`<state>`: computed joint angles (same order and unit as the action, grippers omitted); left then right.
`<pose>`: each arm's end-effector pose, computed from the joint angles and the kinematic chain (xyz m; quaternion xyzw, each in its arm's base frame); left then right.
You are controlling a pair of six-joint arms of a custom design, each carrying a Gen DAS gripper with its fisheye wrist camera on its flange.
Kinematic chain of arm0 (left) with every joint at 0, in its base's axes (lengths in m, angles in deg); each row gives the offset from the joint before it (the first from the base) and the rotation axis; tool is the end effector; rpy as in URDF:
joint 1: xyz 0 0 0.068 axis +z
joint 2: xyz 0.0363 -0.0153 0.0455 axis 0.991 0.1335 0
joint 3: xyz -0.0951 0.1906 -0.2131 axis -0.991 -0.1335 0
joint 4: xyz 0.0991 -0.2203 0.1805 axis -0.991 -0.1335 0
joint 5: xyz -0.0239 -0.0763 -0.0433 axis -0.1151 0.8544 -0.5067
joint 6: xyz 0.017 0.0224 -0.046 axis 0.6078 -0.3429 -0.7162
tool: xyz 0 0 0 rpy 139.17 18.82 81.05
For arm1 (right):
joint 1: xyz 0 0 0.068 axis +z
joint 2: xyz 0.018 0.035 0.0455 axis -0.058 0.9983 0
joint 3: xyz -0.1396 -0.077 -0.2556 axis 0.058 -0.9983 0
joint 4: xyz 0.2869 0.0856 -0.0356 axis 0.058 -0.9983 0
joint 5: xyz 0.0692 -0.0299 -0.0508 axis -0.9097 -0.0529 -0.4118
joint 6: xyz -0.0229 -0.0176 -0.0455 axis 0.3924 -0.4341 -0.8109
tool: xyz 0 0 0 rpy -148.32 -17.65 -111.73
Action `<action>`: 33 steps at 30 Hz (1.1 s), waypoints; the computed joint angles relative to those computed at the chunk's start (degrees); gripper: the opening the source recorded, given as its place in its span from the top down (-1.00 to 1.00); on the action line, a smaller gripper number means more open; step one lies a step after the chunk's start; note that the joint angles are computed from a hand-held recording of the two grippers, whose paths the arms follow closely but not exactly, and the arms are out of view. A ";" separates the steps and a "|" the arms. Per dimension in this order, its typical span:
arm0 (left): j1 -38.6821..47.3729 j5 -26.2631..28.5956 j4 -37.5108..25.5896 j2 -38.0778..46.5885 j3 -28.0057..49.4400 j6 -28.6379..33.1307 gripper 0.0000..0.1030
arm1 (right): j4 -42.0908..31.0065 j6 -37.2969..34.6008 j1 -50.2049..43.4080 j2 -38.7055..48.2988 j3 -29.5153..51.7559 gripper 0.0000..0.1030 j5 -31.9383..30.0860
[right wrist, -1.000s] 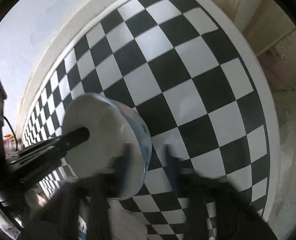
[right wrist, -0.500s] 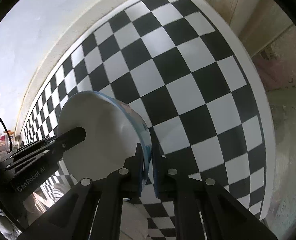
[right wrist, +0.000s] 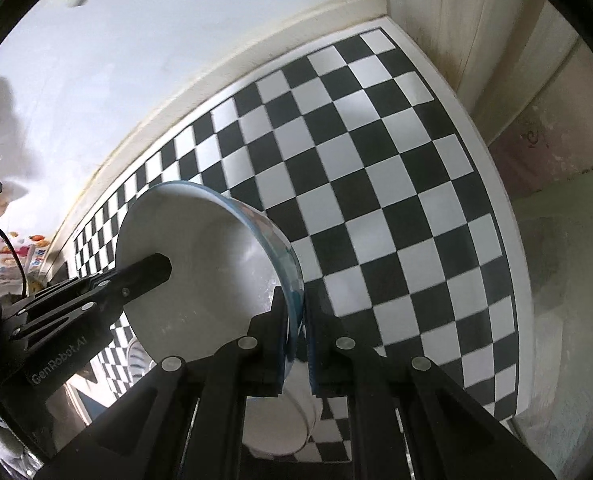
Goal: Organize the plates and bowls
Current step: 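Carry the nested bowls with both grippers and lower them beside the plate stack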
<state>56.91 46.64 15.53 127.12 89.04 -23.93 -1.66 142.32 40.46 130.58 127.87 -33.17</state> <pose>0.2498 -0.1274 0.2944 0.1841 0.9742 -0.1254 0.0369 0.1750 0.1730 0.2368 0.1837 0.9662 0.1716 0.0565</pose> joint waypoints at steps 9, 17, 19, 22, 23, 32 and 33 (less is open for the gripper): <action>-1.56 0.09 -5.01 -9.62 -1.50 0.32 0.86 | -7.96 10.95 12.54 -6.50 3.82 0.82 7.08; -2.58 0.05 -8.38 -16.78 -6.96 0.72 0.86 | -8.16 20.75 23.14 -7.00 2.99 0.82 10.24; -2.76 0.04 -8.58 -17.83 -9.07 0.69 0.86 | -7.03 23.32 25.49 -7.01 1.73 0.82 9.98; -2.83 0.10 -8.25 -18.84 -12.61 0.87 0.86 | -4.19 26.04 27.77 -6.32 -0.63 0.82 9.00; -2.69 0.23 -8.12 -19.10 -13.82 0.81 0.86 | -2.61 26.96 28.38 -6.09 -1.86 0.82 8.31; -4.31 -1.68 -5.22 -19.17 -21.62 -0.66 0.86 | 6.21 28.50 28.87 -1.54 -7.38 0.82 4.48; -4.26 -1.80 -5.07 -19.12 -22.10 -0.59 0.86 | 6.80 28.39 28.79 -1.29 -7.78 0.82 4.20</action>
